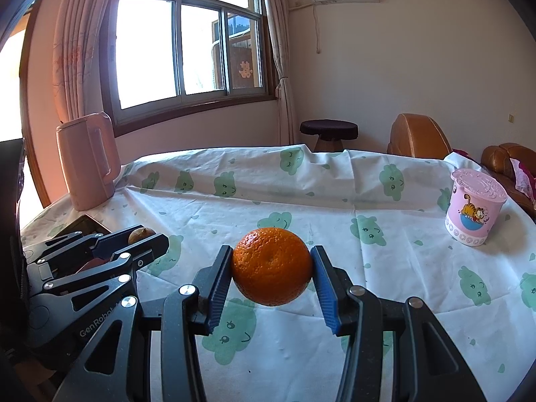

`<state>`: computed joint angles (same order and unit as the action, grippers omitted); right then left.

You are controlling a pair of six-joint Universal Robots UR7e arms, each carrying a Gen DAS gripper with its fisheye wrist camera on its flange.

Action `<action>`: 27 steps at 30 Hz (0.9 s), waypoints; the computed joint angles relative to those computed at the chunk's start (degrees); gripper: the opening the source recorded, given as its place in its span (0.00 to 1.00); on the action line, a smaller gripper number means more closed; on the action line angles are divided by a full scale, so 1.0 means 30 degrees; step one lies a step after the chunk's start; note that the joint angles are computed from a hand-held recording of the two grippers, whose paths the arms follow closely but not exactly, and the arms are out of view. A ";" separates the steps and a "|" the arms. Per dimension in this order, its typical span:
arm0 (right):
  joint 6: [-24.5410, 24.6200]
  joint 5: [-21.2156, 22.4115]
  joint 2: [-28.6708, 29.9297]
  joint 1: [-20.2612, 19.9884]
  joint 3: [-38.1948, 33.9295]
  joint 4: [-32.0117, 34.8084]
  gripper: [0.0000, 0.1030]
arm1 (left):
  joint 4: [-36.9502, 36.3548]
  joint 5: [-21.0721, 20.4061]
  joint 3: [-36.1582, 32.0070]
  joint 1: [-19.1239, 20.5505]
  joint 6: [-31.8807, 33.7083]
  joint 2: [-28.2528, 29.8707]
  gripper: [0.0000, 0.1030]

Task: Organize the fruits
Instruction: 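Carry the brown kiwi and orange over to the tin box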

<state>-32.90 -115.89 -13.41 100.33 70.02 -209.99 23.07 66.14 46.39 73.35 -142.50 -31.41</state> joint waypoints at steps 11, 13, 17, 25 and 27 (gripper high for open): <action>-0.0475 0.0234 0.0055 0.0067 0.0258 -0.1149 0.48 | -0.1516 0.0313 0.1389 0.0021 0.0075 -0.0792 0.26; -0.0553 0.0284 0.0068 0.0079 0.0303 -0.1365 0.48 | -0.1788 0.0373 0.1626 0.0024 0.0074 -0.0926 0.26; -0.0698 0.0358 0.0103 0.0106 0.0364 -0.1752 0.48 | -0.2342 0.0496 0.2126 0.0036 0.0092 -0.1214 0.26; -0.1005 0.0702 0.0134 0.0109 0.0630 -0.2843 0.48 | -0.3297 0.0823 0.3001 0.0073 0.0210 -0.1723 0.26; -0.1106 0.0847 0.0153 0.0106 0.0717 -0.3281 0.48 | -0.3521 0.0886 0.3182 0.0069 0.0246 -0.1817 0.26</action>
